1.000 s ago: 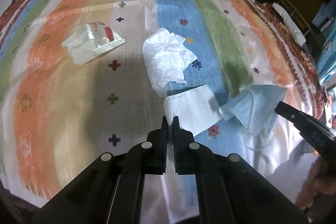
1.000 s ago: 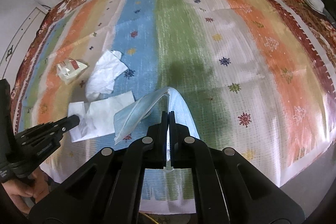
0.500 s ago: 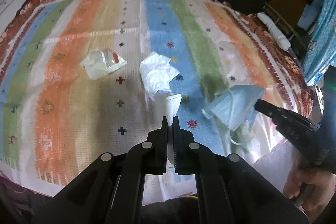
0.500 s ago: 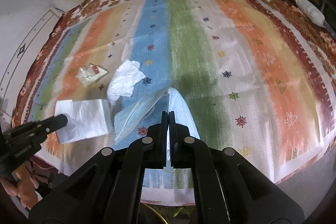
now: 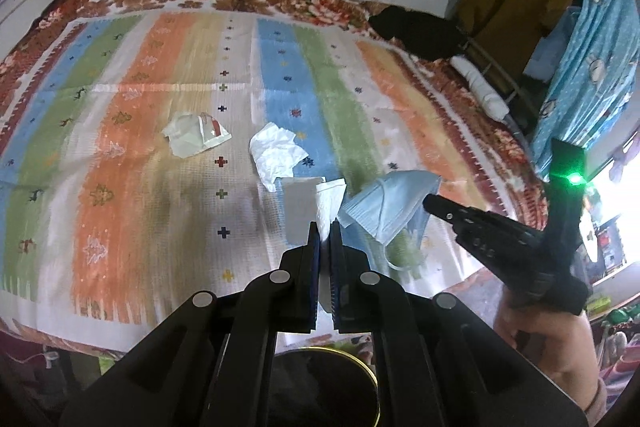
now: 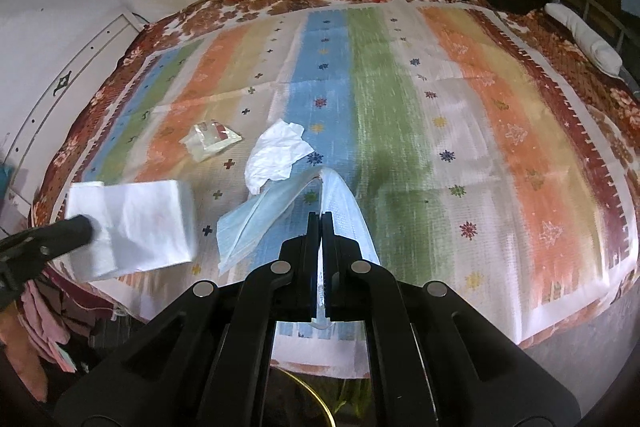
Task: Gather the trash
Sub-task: 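Lift the mask and paper and carry both over the bin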
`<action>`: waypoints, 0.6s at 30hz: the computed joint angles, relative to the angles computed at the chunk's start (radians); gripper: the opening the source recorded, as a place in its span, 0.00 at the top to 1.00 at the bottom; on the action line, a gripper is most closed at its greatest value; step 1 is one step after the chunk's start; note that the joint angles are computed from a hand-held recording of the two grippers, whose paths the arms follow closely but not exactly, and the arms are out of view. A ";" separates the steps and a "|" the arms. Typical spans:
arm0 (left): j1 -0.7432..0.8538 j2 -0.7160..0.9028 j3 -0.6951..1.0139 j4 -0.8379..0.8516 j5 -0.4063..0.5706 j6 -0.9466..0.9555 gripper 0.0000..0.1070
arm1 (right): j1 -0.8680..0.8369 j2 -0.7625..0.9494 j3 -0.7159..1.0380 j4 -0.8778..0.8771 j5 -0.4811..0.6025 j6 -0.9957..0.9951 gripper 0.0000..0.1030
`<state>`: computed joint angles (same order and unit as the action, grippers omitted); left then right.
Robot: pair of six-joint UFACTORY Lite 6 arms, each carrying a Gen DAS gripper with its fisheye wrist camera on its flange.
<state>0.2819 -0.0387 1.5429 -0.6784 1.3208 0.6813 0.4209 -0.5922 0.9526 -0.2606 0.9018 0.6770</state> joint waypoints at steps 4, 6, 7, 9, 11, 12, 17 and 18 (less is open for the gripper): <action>0.081 -0.055 -0.038 -0.046 0.077 0.066 0.97 | 0.079 -0.044 -0.010 -0.041 0.041 0.071 0.99; 0.107 -0.082 -0.058 -0.059 0.100 0.096 0.97 | 0.128 -0.065 -0.009 -0.069 0.062 0.117 0.99; 0.132 -0.104 -0.075 -0.070 0.122 0.122 0.97 | 0.163 -0.080 -0.008 -0.087 0.077 0.148 0.99; 0.164 -0.130 -0.093 -0.085 0.150 0.150 0.97 | 0.247 -0.103 -0.003 -0.133 0.113 0.224 0.99; 0.212 -0.155 -0.113 -0.104 0.191 0.184 0.97 | 0.338 -0.123 0.001 -0.183 0.151 0.309 0.99; 0.235 -0.162 -0.120 -0.112 0.213 0.200 0.97 | 0.389 -0.133 0.000 -0.209 0.171 0.360 0.99; 0.359 -0.188 -0.154 -0.147 0.319 0.275 0.97 | 0.653 -0.155 -0.001 -0.351 0.299 0.603 0.99; 0.383 -0.195 -0.165 -0.149 0.336 0.290 0.97 | 0.697 -0.156 -0.003 -0.374 0.322 0.643 0.99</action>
<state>0.6644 -0.2336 1.3781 -0.8275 1.6569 0.9715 1.1179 -0.7483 0.9498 -0.6349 1.2242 1.3199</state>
